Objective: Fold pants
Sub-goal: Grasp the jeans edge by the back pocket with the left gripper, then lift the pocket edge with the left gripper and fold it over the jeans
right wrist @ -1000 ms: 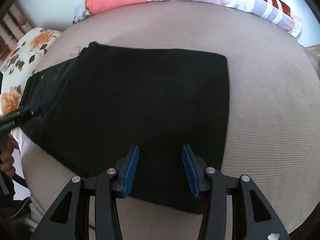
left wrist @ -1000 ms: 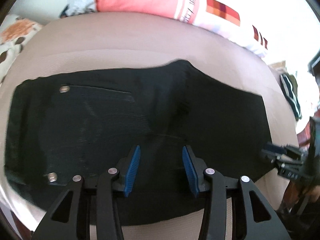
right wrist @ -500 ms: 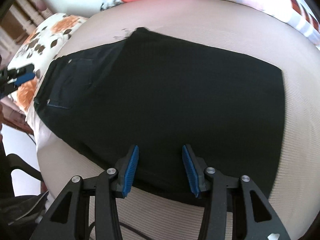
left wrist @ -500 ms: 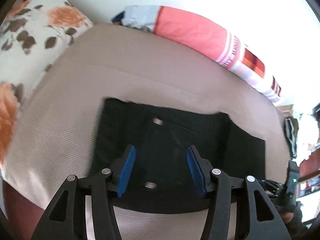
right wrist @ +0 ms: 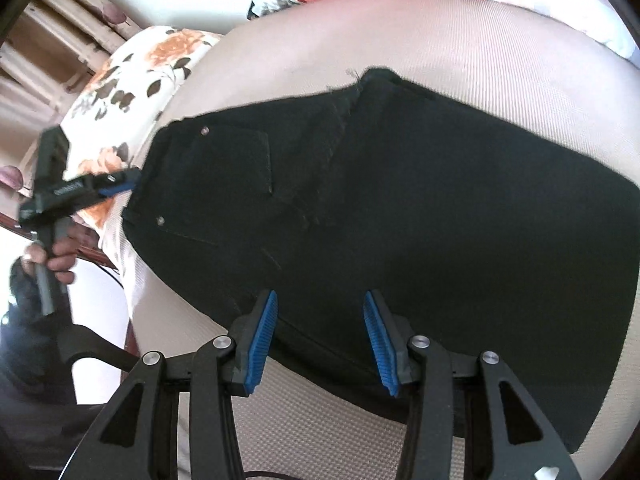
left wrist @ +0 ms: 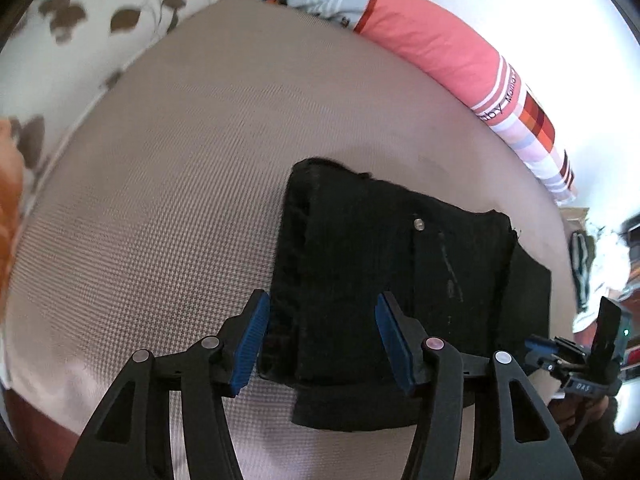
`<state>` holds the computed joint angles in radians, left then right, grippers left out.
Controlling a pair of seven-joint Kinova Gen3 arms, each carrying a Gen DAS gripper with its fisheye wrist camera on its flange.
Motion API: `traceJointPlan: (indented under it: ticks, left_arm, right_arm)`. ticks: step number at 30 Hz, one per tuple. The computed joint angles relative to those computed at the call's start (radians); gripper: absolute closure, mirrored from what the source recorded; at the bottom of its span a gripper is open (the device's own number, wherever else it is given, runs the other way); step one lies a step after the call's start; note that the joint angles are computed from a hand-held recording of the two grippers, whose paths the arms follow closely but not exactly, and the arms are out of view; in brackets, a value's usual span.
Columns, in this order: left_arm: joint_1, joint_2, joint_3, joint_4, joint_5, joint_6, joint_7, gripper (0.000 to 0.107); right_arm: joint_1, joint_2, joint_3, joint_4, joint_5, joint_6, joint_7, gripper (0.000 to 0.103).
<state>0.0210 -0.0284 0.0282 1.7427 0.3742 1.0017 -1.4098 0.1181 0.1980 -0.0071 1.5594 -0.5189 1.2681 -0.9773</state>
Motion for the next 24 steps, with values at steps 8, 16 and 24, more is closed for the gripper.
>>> traceJointPlan:
  ticks: [8, 16, 24]
  left_arm:
    - [-0.188, 0.058, 0.007, 0.087, 0.309, 0.027, -0.325, 0.051]
    - [-0.251, 0.142, -0.081, 0.108, 0.523, 0.142, -0.636, 0.051]
    - [-0.408, 0.353, -0.037, 0.027, 0.676, 0.405, -0.672, 0.051]
  right_arm:
    - [0.042, 0.002, 0.023, -0.077, -0.062, 0.024, -0.069, 0.054]
    - [0.026, -0.002, 0.028, -0.134, 0.004, -0.047, -0.253, 0.052]
    - [-0.032, 0.022, -0.004, -0.162, 0.089, -0.077, -0.367, 0.052]
